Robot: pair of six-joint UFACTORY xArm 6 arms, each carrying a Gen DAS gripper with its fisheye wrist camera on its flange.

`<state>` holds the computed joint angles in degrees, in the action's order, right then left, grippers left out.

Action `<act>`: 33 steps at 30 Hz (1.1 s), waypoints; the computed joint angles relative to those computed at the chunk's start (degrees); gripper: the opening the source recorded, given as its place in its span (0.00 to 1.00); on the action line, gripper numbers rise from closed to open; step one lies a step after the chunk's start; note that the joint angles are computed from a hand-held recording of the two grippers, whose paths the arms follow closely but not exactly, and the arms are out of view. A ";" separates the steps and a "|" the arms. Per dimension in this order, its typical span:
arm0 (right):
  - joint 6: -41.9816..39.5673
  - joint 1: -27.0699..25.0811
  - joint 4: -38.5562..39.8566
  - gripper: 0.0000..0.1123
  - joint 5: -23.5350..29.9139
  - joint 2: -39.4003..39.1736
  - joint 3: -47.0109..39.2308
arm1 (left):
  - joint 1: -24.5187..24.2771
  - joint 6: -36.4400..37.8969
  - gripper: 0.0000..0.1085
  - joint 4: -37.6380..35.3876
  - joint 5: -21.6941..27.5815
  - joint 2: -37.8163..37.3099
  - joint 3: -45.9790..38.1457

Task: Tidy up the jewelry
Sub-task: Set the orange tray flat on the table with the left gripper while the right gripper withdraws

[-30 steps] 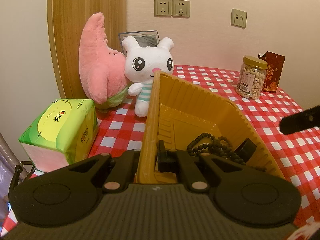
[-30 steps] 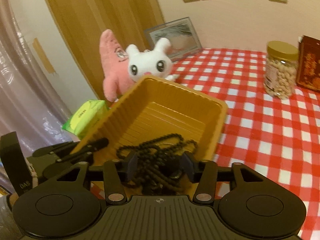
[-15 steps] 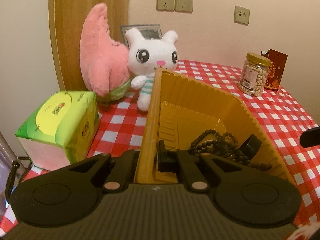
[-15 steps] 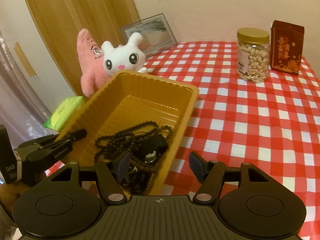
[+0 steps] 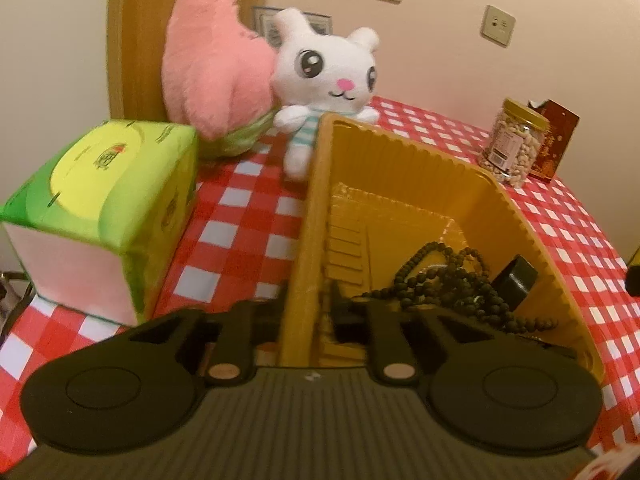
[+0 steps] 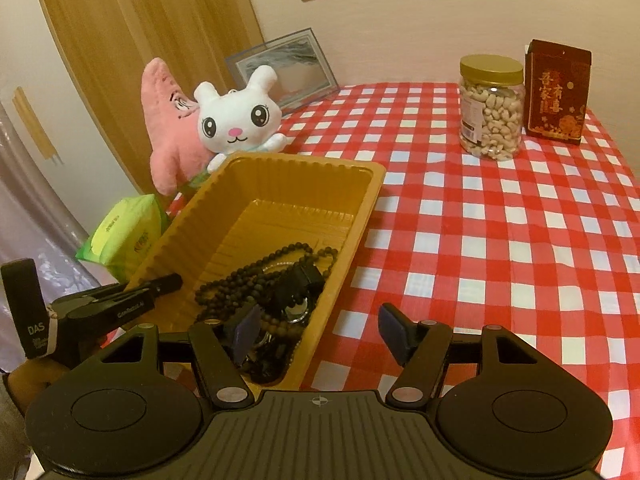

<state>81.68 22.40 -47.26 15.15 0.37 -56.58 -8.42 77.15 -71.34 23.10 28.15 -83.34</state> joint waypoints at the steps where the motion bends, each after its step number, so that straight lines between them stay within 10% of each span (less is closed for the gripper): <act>1: 0.40 0.08 -0.38 0.58 0.31 0.04 -0.11 | 0.34 -0.73 0.41 0.02 0.44 0.11 -0.20; 5: 2.64 0.69 -1.89 0.59 1.89 0.44 -0.89 | 1.61 -2.65 0.58 1.65 2.15 0.20 -0.53; 14: 4.02 2.39 -4.02 0.62 6.19 0.91 -2.00 | 3.00 2.18 0.59 0.11 2.66 -4.94 4.29; 33: 10.39 5.84 -11.78 0.62 15.00 -14.93 11.80 | -10.11 1.92 0.78 9.67 -14.04 -30.01 28.53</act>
<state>92.07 28.24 -59.05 30.15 -14.56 -44.78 -18.53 79.07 -61.67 9.06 -1.86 -54.82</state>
